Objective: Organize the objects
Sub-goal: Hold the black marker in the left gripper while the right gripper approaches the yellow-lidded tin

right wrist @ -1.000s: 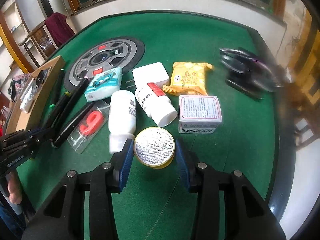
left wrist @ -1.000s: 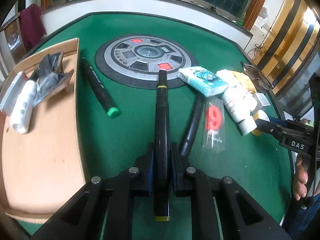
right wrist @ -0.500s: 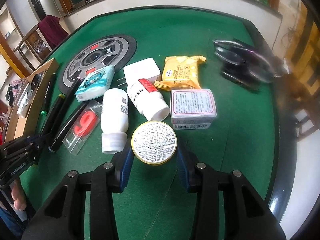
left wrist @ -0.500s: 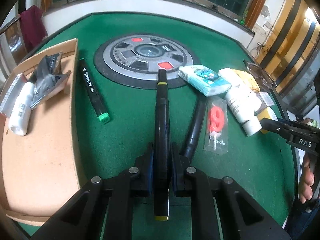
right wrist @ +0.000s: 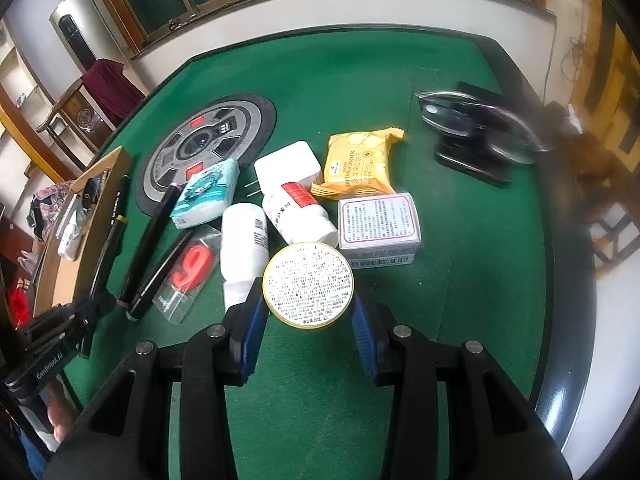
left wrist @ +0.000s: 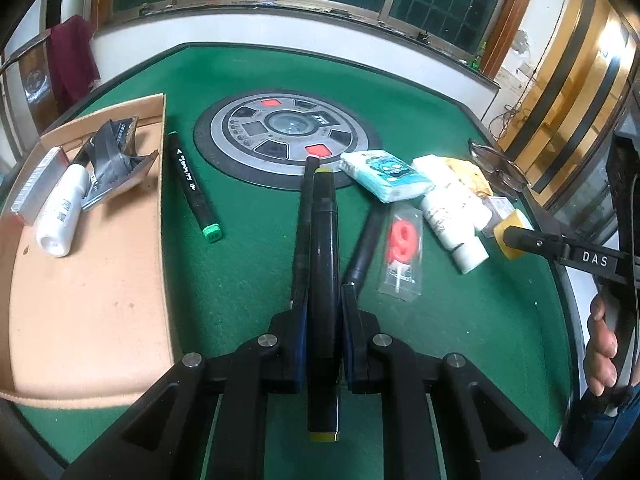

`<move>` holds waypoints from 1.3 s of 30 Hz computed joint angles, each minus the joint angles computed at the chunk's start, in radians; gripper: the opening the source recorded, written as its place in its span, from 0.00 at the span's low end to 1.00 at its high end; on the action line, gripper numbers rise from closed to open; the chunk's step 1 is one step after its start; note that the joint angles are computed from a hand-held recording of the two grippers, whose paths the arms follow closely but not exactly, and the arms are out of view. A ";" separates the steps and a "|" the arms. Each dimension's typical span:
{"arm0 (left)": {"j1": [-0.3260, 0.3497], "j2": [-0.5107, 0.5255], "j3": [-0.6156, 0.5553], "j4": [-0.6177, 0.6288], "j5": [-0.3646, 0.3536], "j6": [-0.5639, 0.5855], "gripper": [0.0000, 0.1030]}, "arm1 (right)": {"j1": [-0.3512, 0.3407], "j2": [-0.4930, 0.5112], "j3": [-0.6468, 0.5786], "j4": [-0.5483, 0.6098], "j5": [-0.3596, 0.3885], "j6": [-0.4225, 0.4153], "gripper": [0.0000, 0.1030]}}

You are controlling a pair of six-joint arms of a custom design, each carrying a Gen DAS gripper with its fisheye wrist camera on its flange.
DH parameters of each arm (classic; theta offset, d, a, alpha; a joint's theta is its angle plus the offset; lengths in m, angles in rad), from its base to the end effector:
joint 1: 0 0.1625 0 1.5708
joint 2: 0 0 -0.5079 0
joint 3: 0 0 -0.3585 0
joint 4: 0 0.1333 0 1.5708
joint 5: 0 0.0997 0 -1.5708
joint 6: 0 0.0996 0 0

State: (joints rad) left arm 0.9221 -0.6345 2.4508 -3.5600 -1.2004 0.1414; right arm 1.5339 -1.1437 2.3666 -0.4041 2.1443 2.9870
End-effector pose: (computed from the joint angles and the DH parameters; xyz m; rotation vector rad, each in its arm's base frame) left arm -0.1285 -0.4498 0.0415 1.0369 2.6050 -0.3670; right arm 0.0675 -0.3197 0.1585 -0.1362 -2.3856 0.8658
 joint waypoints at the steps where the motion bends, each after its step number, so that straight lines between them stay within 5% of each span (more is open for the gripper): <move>1: -0.003 -0.003 0.005 -0.001 -0.004 -0.001 0.12 | -0.001 -0.001 0.000 0.003 -0.007 0.002 0.37; 31: -0.042 -0.034 0.091 -0.078 -0.056 -0.036 0.12 | -0.023 -0.014 0.023 0.013 -0.150 0.015 0.37; 39: -0.030 -0.053 0.096 -0.097 -0.074 -0.042 0.12 | 0.024 0.029 0.017 -0.002 -0.149 0.003 0.37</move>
